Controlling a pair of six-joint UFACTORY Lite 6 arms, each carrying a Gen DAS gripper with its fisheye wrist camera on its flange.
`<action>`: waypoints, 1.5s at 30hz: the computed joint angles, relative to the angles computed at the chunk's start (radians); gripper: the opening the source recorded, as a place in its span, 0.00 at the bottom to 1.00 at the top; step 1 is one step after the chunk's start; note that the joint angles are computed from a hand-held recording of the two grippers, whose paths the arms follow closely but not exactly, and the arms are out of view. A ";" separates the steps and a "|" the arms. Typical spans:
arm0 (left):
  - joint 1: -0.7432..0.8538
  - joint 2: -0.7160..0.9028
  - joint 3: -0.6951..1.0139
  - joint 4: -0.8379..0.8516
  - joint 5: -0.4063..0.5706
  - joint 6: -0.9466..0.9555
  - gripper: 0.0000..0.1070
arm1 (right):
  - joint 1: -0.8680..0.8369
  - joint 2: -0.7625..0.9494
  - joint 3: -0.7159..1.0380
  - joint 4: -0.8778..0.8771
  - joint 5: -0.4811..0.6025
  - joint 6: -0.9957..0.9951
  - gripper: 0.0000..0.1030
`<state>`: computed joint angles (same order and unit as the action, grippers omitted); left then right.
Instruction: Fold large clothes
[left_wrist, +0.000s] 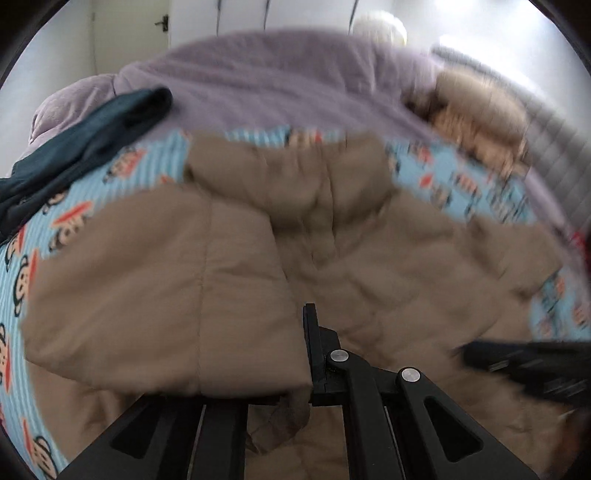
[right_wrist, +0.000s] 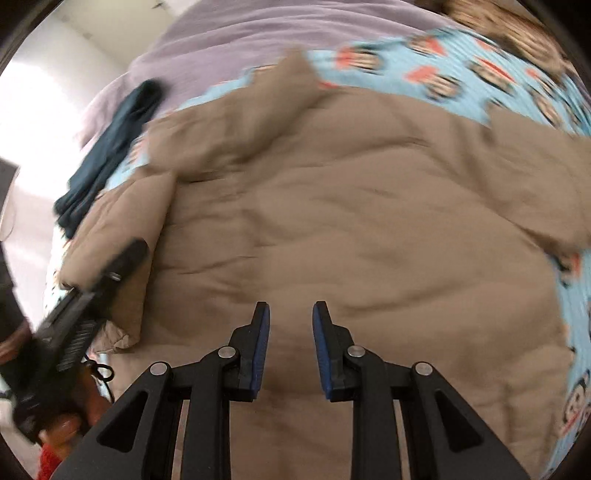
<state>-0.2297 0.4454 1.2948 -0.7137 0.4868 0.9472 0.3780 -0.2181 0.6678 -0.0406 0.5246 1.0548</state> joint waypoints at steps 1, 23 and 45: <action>-0.028 0.004 -0.023 0.055 -0.044 -0.047 0.08 | -0.019 -0.031 -0.042 0.008 -0.006 -0.008 0.26; 0.496 -0.195 -0.220 0.045 -0.163 0.068 0.96 | 0.350 0.352 0.431 -0.529 0.079 0.259 0.87; 0.553 -0.002 -0.042 0.100 -0.073 -0.022 0.78 | -0.057 0.383 0.161 0.060 -0.427 -0.046 0.09</action>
<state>0.3230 0.4431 1.2531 -0.6132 0.4138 0.9252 0.3213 0.1646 0.8287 0.0197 0.0980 1.0085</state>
